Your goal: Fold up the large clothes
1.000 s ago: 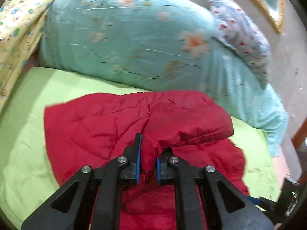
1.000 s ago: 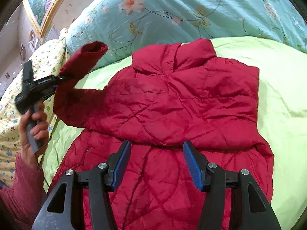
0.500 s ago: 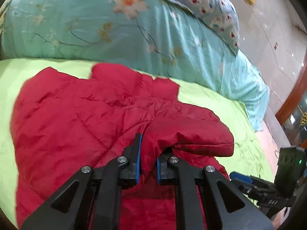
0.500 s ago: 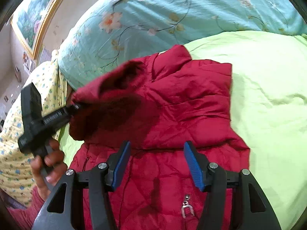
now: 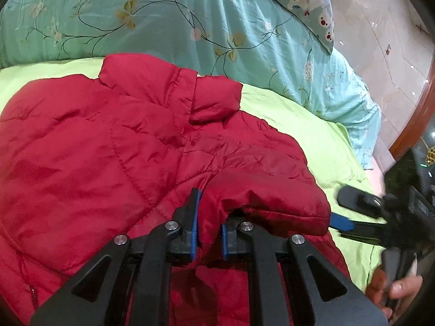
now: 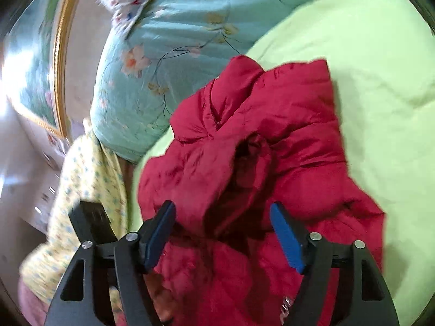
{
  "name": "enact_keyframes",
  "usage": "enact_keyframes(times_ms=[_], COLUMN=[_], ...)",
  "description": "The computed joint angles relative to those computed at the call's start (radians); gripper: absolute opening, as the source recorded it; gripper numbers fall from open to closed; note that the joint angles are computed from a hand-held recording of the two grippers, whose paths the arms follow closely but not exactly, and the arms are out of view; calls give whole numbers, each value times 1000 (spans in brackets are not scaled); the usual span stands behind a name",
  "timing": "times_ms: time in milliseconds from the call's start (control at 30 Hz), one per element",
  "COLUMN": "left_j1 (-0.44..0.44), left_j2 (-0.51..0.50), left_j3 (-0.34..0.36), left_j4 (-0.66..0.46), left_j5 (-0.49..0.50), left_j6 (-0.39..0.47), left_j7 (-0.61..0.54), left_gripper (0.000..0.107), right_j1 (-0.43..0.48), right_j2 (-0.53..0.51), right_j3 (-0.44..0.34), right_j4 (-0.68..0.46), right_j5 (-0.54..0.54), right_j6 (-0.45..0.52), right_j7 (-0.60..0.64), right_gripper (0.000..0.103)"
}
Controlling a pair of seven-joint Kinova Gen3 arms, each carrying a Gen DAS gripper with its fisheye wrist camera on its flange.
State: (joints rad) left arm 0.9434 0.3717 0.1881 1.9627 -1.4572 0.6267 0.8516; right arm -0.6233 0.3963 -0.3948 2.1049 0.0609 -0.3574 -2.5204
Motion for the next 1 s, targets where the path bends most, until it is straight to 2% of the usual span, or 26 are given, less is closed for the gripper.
enact_keyframes(times_ms=[67,133,200,233,267,300,333,467,533,600,667,767,933,1000], left_j1=[0,-2,-3,4,-7,-9,-30,-68,-47,-38,-10,-10,-64,-97], left_j2=[-3,1,5,6,8,10,11,-33,-61,-90,-118,-162,-216,-223], left_j3=[-1,3,6,-2,9,6,18,-4,-34,-34,-39,-12,32,39], left_j4=[6,7,3,1,-4,-15,-19,27,55,78,103,131,156,166], left_j5=[-15,-17,-11,-3,17,52,86,125,120,149,148,175,218,199], left_j6=[-3,-3,0,0,2,-6,-25,-181,-225,-229,-194,-109,37,52], left_j7=[14,11,-2,-10,-34,-74,-114,-188,-191,-221,-207,-212,-238,-226], left_gripper=[9,9,9,9,10,14,16,32,41,56,57,57,57,57], right_j1=[93,185,227,220,204,179,156,76,37,12,-62,-201,-419,-457], right_j2=[63,149,200,216,217,211,203,158,134,117,85,26,-8,9], right_j3=[-80,-166,-201,-196,-179,-153,-132,-51,-11,16,90,227,459,503], right_j4=[-23,-41,-62,-80,-87,-101,-118,-132,-130,-125,-124,-108,-127,-140], right_j5=[81,163,231,246,253,263,265,190,138,92,25,-91,-279,-355], right_j6=[-26,-92,-119,-121,-122,-105,-73,-18,-2,4,27,56,175,205], right_j7=[-76,-133,-181,-195,-205,-221,-230,-165,-124,-77,-20,97,300,368], right_gripper=[77,77,74,66,42,27,17,11,10,10,9,9,9,9])
